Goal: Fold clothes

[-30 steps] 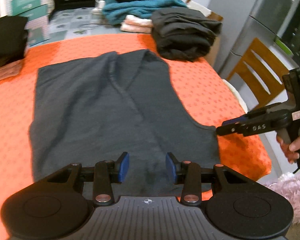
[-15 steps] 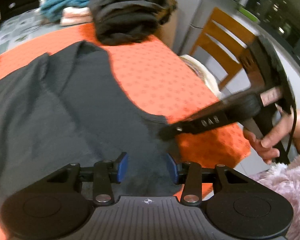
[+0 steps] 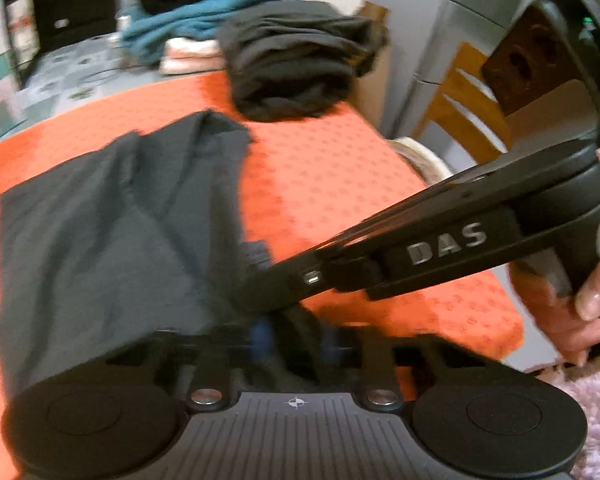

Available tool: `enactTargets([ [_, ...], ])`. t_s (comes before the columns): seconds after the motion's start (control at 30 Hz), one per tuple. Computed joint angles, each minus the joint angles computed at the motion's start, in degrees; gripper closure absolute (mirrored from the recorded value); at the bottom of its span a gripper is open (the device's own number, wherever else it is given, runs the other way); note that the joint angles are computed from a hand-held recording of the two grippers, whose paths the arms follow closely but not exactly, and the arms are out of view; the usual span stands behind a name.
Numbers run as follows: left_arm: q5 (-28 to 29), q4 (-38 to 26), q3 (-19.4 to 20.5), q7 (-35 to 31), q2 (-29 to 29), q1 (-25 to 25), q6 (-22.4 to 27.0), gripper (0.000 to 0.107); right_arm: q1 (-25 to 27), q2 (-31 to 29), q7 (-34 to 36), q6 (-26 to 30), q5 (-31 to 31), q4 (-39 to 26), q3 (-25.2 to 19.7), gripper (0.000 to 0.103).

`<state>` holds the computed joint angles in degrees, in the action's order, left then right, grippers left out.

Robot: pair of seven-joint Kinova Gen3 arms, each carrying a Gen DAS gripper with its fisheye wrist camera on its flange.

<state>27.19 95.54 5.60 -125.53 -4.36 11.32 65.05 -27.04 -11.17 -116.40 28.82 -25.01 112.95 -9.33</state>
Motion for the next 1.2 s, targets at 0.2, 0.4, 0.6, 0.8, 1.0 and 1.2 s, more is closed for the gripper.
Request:
enactTargets([
  [0.2, -0.25, 0.79, -1.95, 2.68, -2.47, -2.07, -1.26, 0.103, -6.04, -0.01, 4.02, -1.27, -2.08, -0.32, 9.90, 0.084],
  [0.4, -1.09, 0.55, -2.98, 4.23, -2.95, -3.13, -0.39, 0.103, -3.71, 2.47, -9.19, -3.37, 11.49, -2.02, 13.62, 0.060],
  [0.6, 0.25, 0.53, -3.64, 4.67, -2.92, -3.83, -0.56, 0.103, 11.51, 12.78, -22.41, 0.00, 24.65, -8.40, 3.36, 0.058],
  [0.8, 2.91, 1.00, -4.56, 2.35, -3.37, -4.44, -0.21, 0.103, 12.17, 20.42, -20.33, 0.30, 24.02, -11.91, 4.78, 0.066],
  [1.0, 4.84, 3.32, -6.82, 5.07, -4.73, -6.71, -1.48, 0.103, 10.48, 18.68, -18.85, -3.03, 23.68, -13.75, 5.05, 0.099],
  [1.2, 9.68, 7.20, -11.67, 10.09, -5.21, -11.97, 0.78, 0.103, 8.72, 22.92, -12.47, 0.70, 24.06, -26.23, 2.67, 0.099],
])
